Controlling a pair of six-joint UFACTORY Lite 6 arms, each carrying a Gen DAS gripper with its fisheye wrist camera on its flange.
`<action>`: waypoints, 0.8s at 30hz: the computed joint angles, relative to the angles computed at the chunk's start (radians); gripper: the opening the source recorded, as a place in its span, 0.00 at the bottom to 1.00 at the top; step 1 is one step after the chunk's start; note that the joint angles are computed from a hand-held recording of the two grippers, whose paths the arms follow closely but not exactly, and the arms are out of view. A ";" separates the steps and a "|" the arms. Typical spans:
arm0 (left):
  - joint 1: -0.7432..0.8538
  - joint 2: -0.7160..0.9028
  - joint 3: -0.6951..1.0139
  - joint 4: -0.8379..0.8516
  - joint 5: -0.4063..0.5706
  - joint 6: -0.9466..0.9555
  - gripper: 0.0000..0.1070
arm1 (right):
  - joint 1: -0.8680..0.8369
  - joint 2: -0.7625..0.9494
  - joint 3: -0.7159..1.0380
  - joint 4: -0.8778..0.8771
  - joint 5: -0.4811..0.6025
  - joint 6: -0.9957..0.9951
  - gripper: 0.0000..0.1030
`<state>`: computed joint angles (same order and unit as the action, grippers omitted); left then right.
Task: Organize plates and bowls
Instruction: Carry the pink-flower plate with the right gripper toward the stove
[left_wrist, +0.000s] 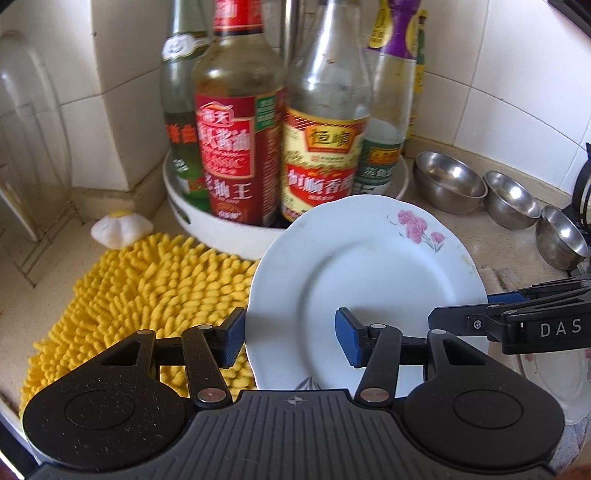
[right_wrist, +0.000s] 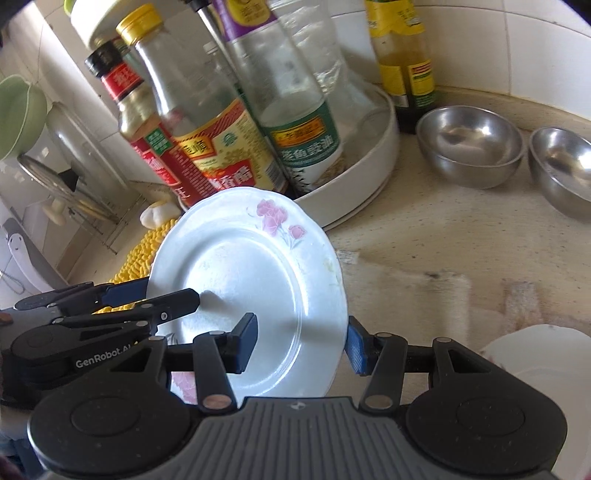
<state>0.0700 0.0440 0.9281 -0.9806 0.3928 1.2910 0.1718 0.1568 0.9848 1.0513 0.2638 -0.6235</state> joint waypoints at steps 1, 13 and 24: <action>-0.010 0.001 0.002 0.002 -0.003 -0.004 0.56 | -0.007 -0.010 -0.010 0.006 0.000 -0.006 0.56; -0.134 -0.018 0.012 0.033 -0.015 -0.053 0.57 | -0.108 -0.192 -0.179 0.008 -0.008 0.003 0.56; -0.310 -0.036 -0.004 0.056 -0.038 -0.096 0.59 | -0.271 -0.479 -0.411 -0.154 0.042 0.163 0.56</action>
<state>-0.2403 0.0077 0.9236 -0.9249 0.3551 1.1952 -0.0993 -0.3218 0.5741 0.8977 0.3057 -0.4605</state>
